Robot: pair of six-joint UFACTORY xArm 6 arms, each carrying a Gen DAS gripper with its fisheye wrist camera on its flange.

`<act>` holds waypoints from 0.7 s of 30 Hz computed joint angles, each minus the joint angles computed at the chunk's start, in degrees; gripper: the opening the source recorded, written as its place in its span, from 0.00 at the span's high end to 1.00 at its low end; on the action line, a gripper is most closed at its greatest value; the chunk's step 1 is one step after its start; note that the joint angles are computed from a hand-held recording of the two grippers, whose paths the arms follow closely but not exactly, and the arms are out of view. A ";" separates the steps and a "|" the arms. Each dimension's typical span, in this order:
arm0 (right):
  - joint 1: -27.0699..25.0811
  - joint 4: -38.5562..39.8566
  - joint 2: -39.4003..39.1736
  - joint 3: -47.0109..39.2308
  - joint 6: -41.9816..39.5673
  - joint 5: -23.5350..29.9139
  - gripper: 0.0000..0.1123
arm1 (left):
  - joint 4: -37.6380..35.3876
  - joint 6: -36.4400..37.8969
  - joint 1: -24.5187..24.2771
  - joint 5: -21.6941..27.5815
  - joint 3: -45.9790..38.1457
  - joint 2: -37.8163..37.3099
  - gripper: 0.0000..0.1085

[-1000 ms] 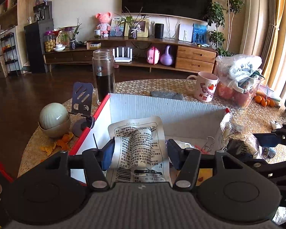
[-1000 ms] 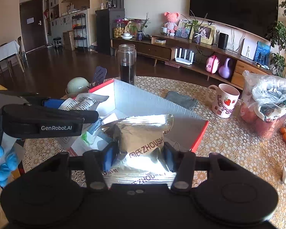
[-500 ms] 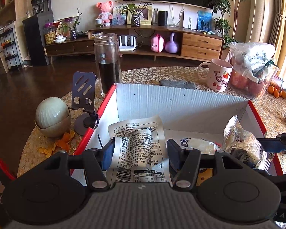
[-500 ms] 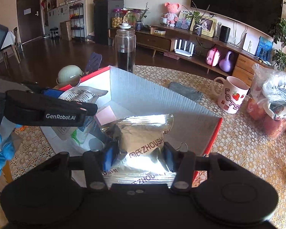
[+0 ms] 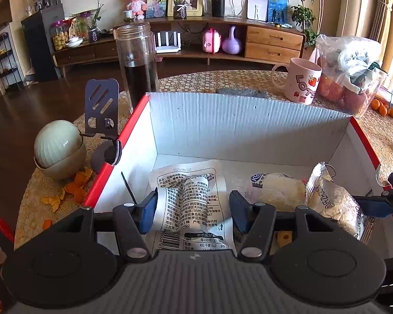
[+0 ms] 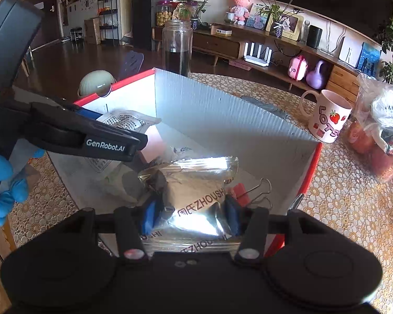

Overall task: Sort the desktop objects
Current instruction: 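Carry white sheet with left tool while right tool carries foil packet over shoebox, then open left tool to drop white sheet while right tool releases foil packet in box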

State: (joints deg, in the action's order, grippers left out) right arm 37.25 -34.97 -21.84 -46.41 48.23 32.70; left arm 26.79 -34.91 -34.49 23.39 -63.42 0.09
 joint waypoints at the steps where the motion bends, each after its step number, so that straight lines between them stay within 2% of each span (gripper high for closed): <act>1: -0.11 0.15 -0.01 0.04 -0.10 -0.17 0.54 | -0.97 0.89 -0.06 0.24 -0.06 0.11 0.47; 6: -0.87 3.47 -0.44 0.76 -1.98 -1.45 0.54 | -6.62 5.88 -0.37 1.94 -0.91 1.06 0.46; 11: -0.88 4.62 -1.08 1.48 -3.05 -3.09 0.52 | -9.28 8.24 -0.80 3.60 -1.58 1.60 0.46; 15: -0.99 4.67 -2.30 2.26 -2.71 -3.94 0.44 | -8.11 7.00 -1.03 3.52 -1.05 1.00 0.44; 17: -1.08 4.95 -3.09 2.68 -2.64 -4.31 0.43 | -7.59 6.33 -1.12 3.01 -0.54 0.47 0.39; 21: -0.96 4.76 -4.48 3.40 -2.30 -4.47 0.42 | -5.42 4.75 -1.67 2.89 0.32 -0.80 0.37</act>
